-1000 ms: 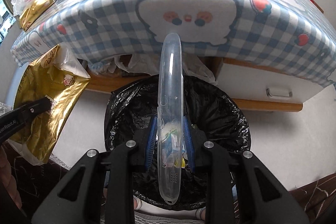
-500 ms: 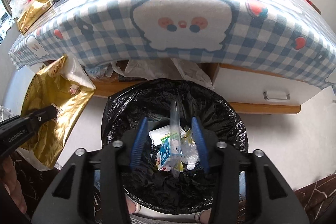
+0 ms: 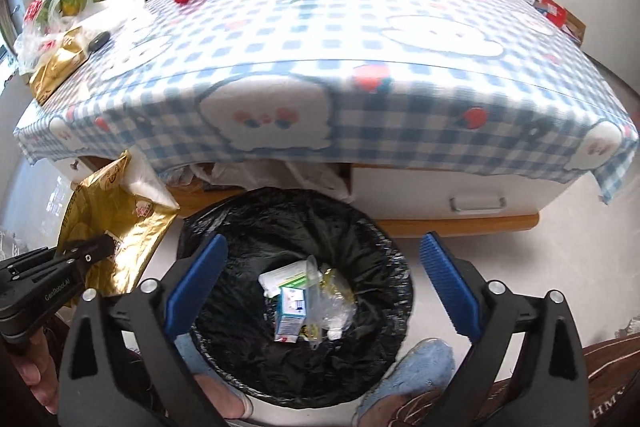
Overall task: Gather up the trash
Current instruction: 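Lower the gold wrapper into the bin and open the left tool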
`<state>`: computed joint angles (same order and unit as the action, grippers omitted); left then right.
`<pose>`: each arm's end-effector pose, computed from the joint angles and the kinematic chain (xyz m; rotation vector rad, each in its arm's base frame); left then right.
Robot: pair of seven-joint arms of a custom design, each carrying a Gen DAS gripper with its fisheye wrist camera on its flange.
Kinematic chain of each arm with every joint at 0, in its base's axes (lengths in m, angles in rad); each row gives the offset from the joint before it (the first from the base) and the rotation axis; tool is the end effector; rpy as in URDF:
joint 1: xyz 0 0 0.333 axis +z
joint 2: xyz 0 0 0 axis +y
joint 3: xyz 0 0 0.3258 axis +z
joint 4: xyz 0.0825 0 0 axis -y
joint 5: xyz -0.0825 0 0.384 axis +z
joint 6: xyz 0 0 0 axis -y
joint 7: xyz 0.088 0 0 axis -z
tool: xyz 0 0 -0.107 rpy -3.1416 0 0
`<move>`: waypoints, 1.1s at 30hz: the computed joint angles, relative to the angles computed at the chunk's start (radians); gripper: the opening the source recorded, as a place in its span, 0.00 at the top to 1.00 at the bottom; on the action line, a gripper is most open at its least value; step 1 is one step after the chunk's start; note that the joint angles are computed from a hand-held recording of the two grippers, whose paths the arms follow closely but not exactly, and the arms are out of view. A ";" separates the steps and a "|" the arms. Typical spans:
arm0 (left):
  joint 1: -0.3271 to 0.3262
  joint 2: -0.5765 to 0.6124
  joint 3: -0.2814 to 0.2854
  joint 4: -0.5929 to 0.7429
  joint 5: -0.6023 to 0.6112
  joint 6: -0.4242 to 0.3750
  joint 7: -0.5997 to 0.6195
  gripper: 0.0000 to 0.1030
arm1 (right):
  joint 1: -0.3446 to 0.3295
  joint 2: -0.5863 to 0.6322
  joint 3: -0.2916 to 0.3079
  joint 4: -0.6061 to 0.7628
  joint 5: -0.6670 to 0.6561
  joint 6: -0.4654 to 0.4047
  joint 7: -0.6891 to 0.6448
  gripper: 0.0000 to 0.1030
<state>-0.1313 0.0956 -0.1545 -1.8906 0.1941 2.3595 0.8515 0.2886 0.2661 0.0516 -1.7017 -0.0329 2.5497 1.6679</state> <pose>0.5952 -0.1692 0.5033 -2.3234 1.6689 -0.4611 0.6455 0.2250 0.5124 -2.0791 1.5999 -0.4370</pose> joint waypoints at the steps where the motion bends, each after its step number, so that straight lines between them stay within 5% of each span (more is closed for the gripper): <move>1: -0.003 0.003 -0.002 0.004 0.000 0.001 -0.001 0.95 | -0.004 -0.002 -0.004 -0.001 -0.001 -0.001 0.002 0.08; 33: -0.128 0.219 0.000 0.216 0.068 -0.011 0.009 0.94 | -0.068 0.005 -0.054 -0.035 -0.084 -0.016 0.077 0.08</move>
<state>-0.2597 0.3145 -0.1550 -1.6748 0.2619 2.3482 0.8604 0.2202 0.2715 -0.0021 -1.7366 -0.1170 2.5335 1.7447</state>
